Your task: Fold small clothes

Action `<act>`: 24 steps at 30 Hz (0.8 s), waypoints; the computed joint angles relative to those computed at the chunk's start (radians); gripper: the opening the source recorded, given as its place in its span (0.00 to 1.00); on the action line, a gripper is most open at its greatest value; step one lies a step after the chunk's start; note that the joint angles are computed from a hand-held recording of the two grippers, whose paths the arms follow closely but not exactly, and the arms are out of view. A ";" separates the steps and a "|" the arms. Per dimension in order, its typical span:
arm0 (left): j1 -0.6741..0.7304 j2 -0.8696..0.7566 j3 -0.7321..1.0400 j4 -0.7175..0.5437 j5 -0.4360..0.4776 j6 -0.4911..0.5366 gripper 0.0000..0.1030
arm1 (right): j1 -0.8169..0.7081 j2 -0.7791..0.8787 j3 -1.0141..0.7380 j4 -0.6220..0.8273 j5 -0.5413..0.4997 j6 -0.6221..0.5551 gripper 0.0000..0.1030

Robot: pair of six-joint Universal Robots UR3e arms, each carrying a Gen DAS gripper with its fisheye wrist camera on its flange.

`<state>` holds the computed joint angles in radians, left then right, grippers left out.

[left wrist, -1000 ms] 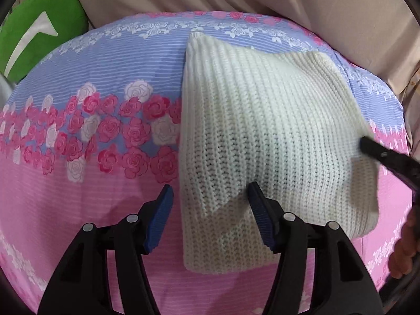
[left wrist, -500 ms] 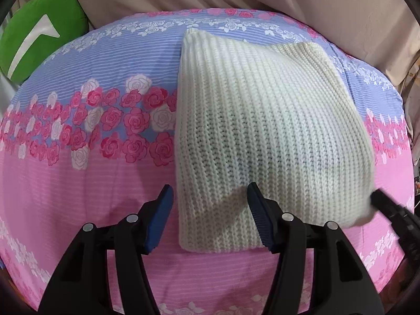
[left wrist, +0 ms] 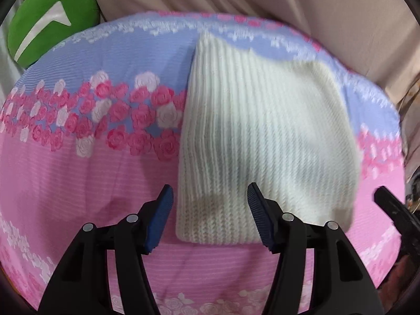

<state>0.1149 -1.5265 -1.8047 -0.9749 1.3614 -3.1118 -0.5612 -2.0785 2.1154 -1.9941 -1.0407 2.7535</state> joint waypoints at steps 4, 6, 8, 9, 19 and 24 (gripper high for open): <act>0.009 -0.064 0.094 0.011 -0.022 -0.014 0.56 | 0.145 0.261 -0.057 -0.254 -0.098 0.154 0.44; -0.014 -0.141 0.132 0.055 0.014 -0.014 0.55 | 0.170 0.365 -0.095 -0.268 -0.090 0.175 0.17; -0.032 -0.200 0.172 0.049 0.044 -0.011 0.49 | 0.131 0.318 -0.071 -0.263 -0.024 0.170 0.15; -0.019 -0.206 0.177 0.039 0.022 -0.005 0.49 | 0.083 0.236 -0.018 -0.278 0.053 0.148 0.13; -0.042 -0.216 0.150 0.089 0.055 0.008 0.52 | 0.122 0.186 -0.030 -0.227 -0.108 0.188 0.14; 0.003 -0.032 0.056 0.041 0.015 0.044 0.50 | 0.058 -0.090 -0.010 0.015 -0.040 0.027 0.02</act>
